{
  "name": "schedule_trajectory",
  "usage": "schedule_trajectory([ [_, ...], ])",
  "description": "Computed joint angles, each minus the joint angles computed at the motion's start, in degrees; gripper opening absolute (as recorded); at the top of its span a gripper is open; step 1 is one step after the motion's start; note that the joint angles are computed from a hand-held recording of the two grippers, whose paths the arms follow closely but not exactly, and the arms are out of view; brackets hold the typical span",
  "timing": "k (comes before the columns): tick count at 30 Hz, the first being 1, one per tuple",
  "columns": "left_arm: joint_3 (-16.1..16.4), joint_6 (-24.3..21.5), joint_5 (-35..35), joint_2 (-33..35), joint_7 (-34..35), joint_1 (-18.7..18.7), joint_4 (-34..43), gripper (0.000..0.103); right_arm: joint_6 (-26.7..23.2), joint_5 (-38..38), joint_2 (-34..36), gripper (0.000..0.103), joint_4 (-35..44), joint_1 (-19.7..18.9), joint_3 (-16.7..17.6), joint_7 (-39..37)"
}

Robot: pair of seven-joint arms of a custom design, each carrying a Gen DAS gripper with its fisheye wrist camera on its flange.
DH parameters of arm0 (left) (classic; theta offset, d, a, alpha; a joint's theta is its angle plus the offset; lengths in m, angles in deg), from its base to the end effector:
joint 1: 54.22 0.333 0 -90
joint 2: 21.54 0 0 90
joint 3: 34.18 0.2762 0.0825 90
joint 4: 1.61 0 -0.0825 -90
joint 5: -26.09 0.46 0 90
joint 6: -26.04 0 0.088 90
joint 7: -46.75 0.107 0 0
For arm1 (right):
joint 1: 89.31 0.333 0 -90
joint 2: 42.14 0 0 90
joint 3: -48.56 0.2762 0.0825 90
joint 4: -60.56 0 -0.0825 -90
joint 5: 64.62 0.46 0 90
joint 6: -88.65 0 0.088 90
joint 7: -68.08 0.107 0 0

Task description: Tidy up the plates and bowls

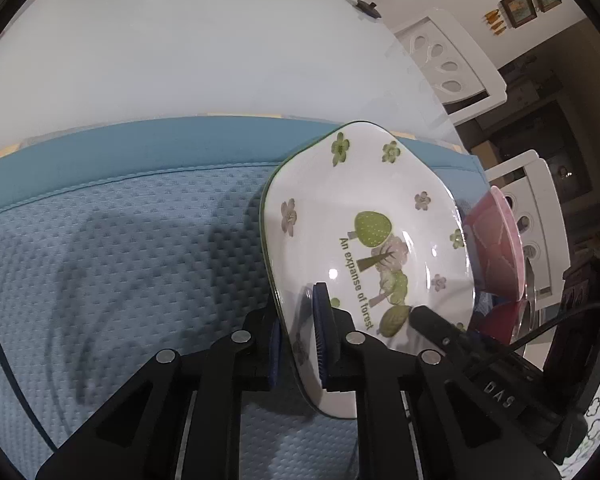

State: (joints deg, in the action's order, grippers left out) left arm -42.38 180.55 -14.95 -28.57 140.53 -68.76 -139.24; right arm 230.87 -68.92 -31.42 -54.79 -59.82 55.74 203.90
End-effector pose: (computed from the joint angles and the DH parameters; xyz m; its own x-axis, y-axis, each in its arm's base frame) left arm 0.5340 -0.1990 0.3118 0.0387 -0.8832 0.4675 -0.9421 -0.1882 -0.2776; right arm 0.5354 0.3980 0.3075 -0.0909 -0.9805 -0.1740 -0.9666 0.1289 -0.2213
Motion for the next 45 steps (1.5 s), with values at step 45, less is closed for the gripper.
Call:
schedule_trajectory([
  [45,1.66,-1.6,-7.66,-3.2,16.75,4.27,-2.1,0.011,9.78,-1.77,-0.11,0.044,-1.67,1.69,0.86,-15.23],
])
